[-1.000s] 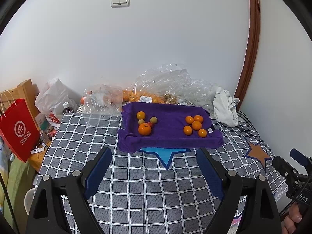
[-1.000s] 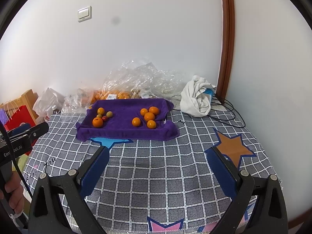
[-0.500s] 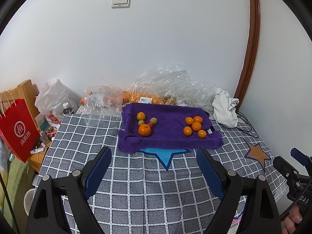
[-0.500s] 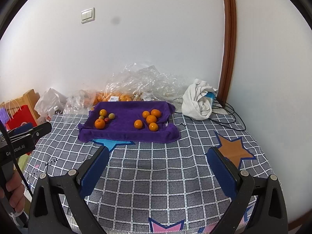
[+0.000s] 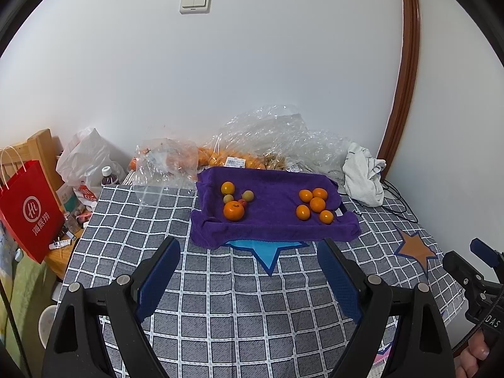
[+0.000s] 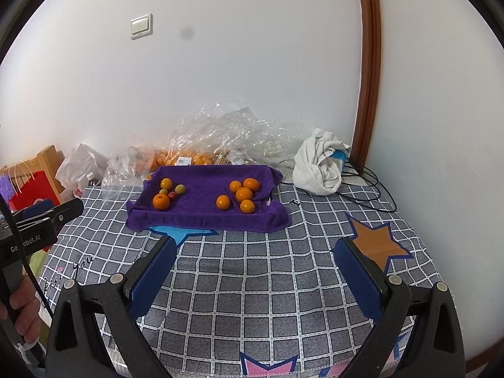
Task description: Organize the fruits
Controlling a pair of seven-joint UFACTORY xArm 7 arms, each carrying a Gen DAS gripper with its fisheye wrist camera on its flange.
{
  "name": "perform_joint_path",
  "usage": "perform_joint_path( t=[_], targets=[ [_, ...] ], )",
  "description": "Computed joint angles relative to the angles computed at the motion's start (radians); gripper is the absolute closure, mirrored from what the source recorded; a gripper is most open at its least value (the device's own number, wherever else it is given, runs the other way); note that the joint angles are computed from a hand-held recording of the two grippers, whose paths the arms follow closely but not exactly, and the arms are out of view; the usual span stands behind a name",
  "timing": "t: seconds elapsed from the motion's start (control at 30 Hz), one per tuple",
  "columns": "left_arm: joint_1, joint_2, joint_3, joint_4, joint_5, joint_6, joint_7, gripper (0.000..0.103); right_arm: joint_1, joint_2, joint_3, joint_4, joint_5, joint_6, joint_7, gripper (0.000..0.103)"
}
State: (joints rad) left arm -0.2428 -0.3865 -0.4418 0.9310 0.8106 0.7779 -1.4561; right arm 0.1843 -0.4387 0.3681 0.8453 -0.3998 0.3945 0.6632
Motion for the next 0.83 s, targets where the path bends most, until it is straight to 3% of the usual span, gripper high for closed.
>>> perform_joint_path(
  t=[0.83],
  targets=[
    [0.021,0.005,0.005,-0.005,0.036,-0.038,-0.01,0.014,-0.004,-0.006,0.014,-0.002,-0.017,-0.013,0.022,0.004]
  ],
)
